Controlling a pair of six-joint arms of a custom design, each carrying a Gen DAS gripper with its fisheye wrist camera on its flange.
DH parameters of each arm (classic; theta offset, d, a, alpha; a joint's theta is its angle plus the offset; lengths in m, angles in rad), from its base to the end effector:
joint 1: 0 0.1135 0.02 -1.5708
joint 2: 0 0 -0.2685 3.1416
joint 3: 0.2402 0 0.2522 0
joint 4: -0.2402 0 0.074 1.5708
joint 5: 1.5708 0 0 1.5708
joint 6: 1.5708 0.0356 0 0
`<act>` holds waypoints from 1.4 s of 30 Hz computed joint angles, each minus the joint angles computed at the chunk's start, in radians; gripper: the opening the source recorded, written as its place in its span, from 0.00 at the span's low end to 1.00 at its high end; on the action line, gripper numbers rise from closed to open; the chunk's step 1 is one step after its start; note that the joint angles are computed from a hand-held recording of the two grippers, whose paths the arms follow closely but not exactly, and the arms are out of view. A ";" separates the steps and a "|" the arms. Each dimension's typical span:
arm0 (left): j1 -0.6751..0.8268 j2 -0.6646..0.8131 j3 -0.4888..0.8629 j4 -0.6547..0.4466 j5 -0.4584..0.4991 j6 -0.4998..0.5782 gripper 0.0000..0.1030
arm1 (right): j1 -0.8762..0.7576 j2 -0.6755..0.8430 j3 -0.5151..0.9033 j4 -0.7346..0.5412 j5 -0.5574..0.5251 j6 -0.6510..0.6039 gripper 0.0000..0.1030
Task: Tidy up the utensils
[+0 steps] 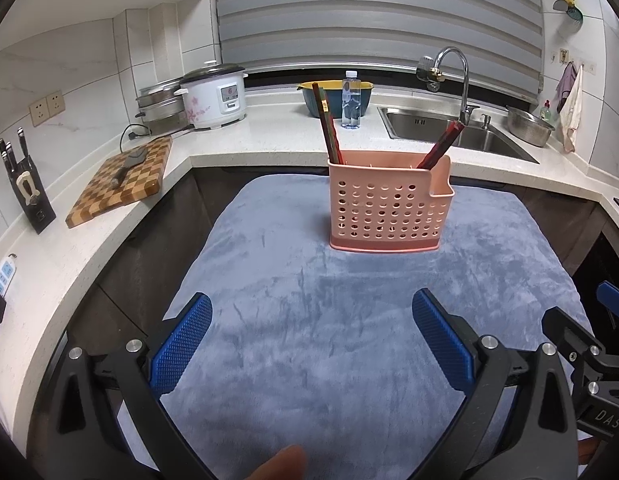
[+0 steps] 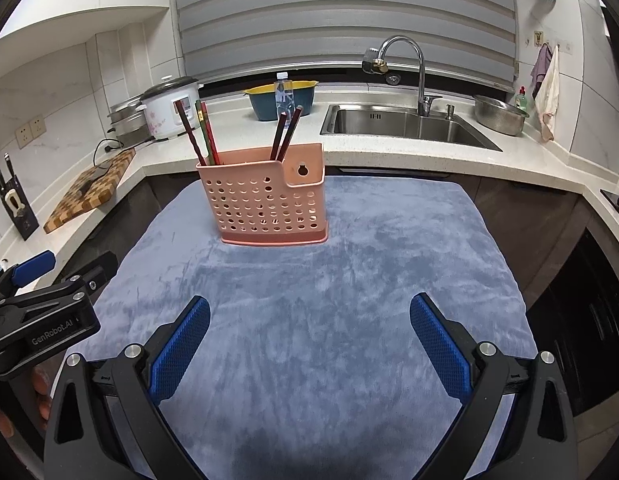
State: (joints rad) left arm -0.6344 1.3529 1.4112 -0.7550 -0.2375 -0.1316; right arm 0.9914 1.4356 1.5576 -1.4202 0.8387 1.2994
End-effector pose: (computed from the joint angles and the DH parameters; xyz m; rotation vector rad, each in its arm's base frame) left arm 0.2356 -0.1629 0.3801 0.4372 2.2052 -0.1435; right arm 0.1568 0.1913 0.3747 0.4852 2.2213 -0.1340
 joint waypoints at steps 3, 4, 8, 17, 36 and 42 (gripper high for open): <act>-0.001 -0.005 -0.011 0.003 -0.011 0.000 0.93 | 0.006 -0.001 -0.003 -0.010 0.004 0.019 0.93; -0.002 -0.006 -0.016 0.004 -0.014 -0.001 0.93 | 0.007 -0.001 -0.004 -0.012 0.003 0.023 0.93; -0.001 -0.009 -0.029 0.002 -0.024 -0.008 0.93 | 0.010 0.003 0.000 -0.030 0.008 0.035 0.93; -0.003 -0.009 -0.038 -0.003 -0.034 -0.012 0.93 | 0.009 0.007 -0.002 -0.043 0.001 0.049 0.93; -0.014 0.012 -0.036 -0.020 -0.041 -0.012 0.93 | -0.003 0.013 -0.020 -0.026 -0.011 0.044 0.93; -0.017 0.013 -0.036 -0.017 -0.044 -0.009 0.93 | -0.006 0.017 -0.019 -0.021 -0.014 0.034 0.93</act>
